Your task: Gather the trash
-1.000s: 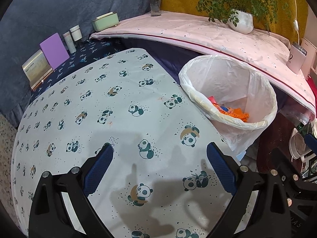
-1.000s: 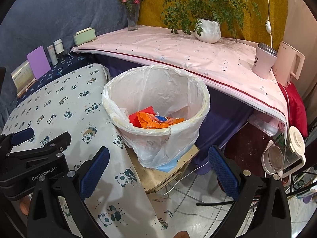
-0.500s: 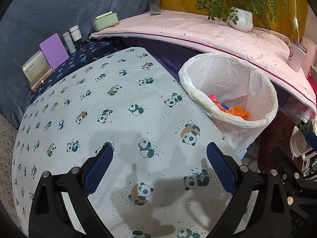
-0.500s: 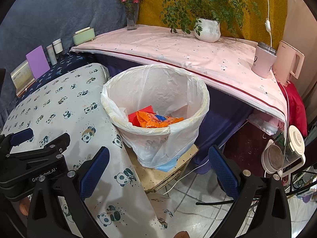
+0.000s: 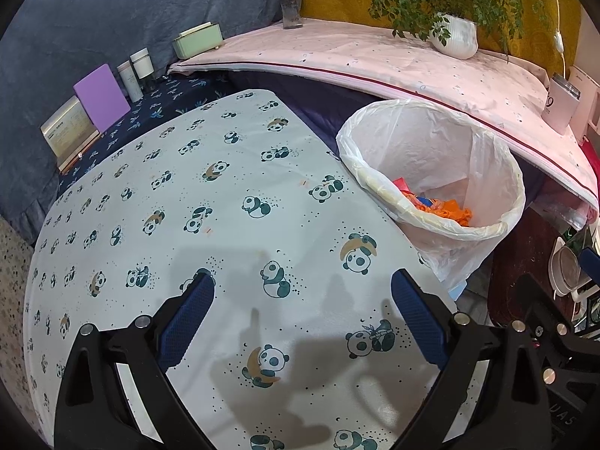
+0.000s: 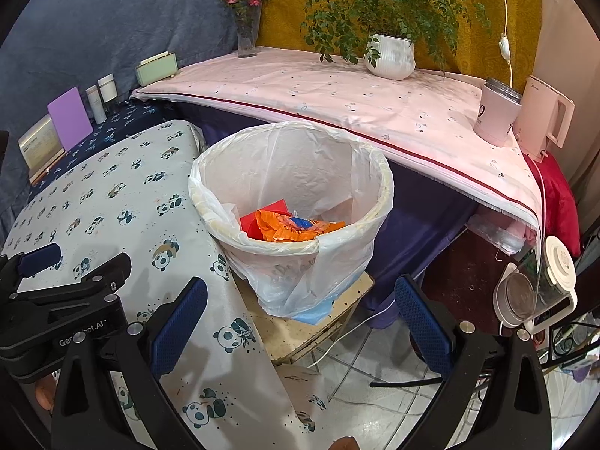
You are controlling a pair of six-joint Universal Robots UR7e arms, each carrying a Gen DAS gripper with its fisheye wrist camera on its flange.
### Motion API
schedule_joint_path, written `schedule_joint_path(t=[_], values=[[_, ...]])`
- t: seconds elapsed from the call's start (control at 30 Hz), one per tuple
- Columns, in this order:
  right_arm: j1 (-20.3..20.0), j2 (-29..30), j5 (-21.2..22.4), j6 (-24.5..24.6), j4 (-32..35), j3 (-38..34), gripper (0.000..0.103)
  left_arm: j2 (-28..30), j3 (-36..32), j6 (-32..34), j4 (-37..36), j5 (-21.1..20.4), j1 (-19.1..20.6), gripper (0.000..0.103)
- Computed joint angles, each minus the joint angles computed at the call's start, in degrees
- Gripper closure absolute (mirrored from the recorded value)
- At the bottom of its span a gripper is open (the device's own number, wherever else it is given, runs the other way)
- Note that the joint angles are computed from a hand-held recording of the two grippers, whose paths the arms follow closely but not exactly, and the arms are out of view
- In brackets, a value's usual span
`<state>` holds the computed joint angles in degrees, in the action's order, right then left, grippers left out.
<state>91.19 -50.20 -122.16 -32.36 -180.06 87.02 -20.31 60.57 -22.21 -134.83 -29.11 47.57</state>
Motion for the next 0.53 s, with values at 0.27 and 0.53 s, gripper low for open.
schedule_joint_path(t=[0.27,0.53], values=[[0.18,0.13,-0.41,0.16,-0.02,-0.16,0.007,-0.15,0.11,0.18,-0.16,-0.41,0.00,0.012],[0.03,0.11,-0.54,0.65,-0.16,-0.07,0.007,0.14,-0.31,1.26,-0.63,-2.02,0.23,0.012]])
